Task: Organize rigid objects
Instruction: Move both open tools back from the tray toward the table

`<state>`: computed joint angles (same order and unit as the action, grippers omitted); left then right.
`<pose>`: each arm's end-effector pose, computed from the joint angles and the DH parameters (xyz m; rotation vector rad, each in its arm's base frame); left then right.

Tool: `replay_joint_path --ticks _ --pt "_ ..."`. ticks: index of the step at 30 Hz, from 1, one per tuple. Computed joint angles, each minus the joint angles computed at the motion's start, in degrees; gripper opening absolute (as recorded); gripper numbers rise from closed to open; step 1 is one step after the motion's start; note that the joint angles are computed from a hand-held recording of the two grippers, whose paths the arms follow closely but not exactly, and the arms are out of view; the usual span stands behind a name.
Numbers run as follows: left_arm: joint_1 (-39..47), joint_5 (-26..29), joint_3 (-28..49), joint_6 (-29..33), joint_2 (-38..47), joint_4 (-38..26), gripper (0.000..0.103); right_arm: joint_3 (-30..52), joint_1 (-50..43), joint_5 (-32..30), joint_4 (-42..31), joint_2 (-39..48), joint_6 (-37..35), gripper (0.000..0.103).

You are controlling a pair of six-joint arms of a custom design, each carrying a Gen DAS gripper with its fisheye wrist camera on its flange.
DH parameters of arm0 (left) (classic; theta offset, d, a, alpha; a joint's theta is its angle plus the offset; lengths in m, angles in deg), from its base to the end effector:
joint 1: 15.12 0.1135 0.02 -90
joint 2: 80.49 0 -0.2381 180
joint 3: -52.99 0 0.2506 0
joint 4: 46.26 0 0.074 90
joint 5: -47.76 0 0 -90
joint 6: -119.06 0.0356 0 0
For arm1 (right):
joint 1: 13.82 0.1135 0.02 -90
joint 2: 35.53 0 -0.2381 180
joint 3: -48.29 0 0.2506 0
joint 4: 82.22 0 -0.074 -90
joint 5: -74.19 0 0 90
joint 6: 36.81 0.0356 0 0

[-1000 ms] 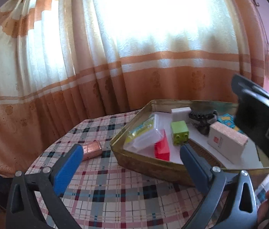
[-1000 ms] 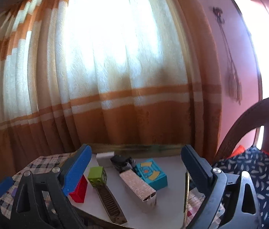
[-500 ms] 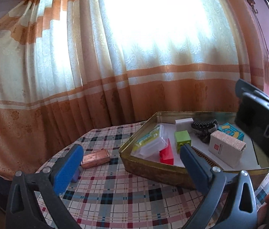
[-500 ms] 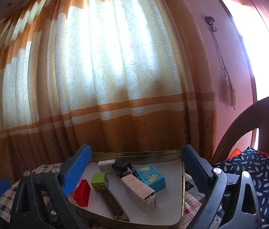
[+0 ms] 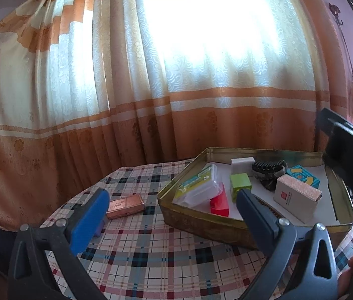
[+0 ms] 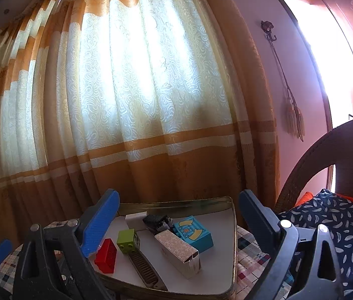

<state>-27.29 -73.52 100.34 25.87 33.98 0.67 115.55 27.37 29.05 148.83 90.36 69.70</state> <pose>0.3109 -0.0481 0.0633 -0.2154 1.8719 0.3406 0.3088 0.2369 0.0793 0.2184 1.6509 0.0956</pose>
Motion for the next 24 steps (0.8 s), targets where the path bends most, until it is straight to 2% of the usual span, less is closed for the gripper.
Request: replay_joint_path --ticks 3,6,11,18,24 --pt "0.38 0.47 -0.03 -0.39 -0.12 -0.17 0.103 -0.14 -0.01 -0.47 -0.47 -0.16 0.95 0.098" --pt "0.76 0.97 -0.13 -1.00 -0.35 -0.48 0.103 0.28 -0.18 -3.43 -6.17 -1.01 7.18 0.098" --pt "1.96 2.24 -0.69 -2.70 -0.66 -0.28 0.103 2.40 0.40 -5.72 -11.73 -0.67 10.66 0.098" --pt "4.05 2.02 -1.07 -5.39 -1.02 -1.11 0.103 3.40 1.10 -5.50 -12.70 -0.15 9.65 0.098" --pt "5.32 -0.17 -0.91 -0.39 -0.54 -0.30 0.103 4.45 1.07 -6.00 -15.11 -0.18 10.11 0.098"
